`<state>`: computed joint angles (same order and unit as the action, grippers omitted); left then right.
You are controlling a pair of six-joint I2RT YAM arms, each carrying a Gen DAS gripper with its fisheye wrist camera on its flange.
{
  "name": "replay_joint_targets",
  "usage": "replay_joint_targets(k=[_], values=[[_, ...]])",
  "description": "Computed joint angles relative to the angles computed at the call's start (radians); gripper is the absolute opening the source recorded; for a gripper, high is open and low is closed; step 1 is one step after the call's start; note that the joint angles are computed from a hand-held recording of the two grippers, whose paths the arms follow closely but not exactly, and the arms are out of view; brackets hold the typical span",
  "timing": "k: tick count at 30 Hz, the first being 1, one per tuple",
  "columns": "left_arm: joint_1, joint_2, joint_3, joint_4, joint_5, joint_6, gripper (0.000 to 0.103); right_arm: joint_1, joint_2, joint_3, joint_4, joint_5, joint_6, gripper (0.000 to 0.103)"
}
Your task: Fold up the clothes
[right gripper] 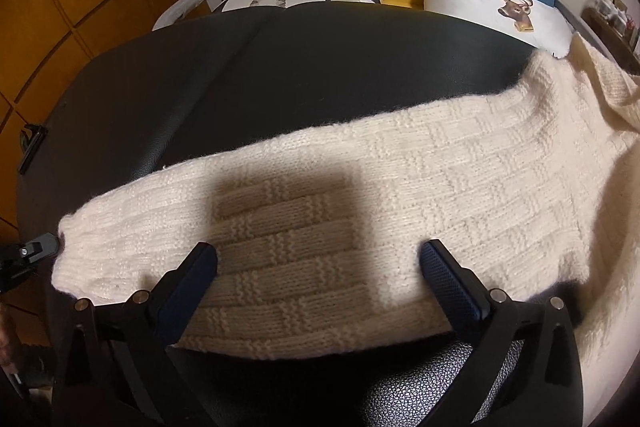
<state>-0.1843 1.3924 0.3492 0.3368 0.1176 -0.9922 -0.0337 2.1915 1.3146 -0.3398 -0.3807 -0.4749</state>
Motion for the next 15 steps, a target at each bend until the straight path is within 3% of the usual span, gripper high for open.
replay_joint_targets(k=[3, 5, 7, 8, 9, 12, 15], values=[[0.016, -0.184, -0.005, -0.137, -0.077, 0.058, 0.000, 0.030, -0.014, 0.006, -0.026, 0.065, 0.060, 0.103], [0.082, -0.262, -0.014, -0.202, -0.032, 0.068, 0.000, 0.050, -0.030, -0.018, -0.011, 0.073, 0.086, 0.103], [0.146, -0.245, -0.021, -0.234, 0.053, 0.076, 0.002, 0.070, -0.045, -0.066, 0.053, 0.102, 0.102, 0.103], [0.149, -0.225, -0.021, -0.254, 0.051, 0.081, 0.006, 0.068, -0.053, -0.093, 0.090, 0.096, 0.113, 0.103], [0.163, -0.185, -0.032, -0.242, 0.082, 0.086, 0.007, 0.063, -0.056, -0.104, 0.104, 0.085, 0.121, 0.103], [0.223, -0.036, -0.103, -0.037, 0.245, 0.032, 0.009, 0.056, -0.056, -0.105, 0.095, 0.076, 0.105, 0.103], [0.240, 0.058, -0.139, 0.136, 0.293, -0.019, 0.014, 0.051, -0.054, -0.104, 0.091, 0.071, 0.089, 0.103]])
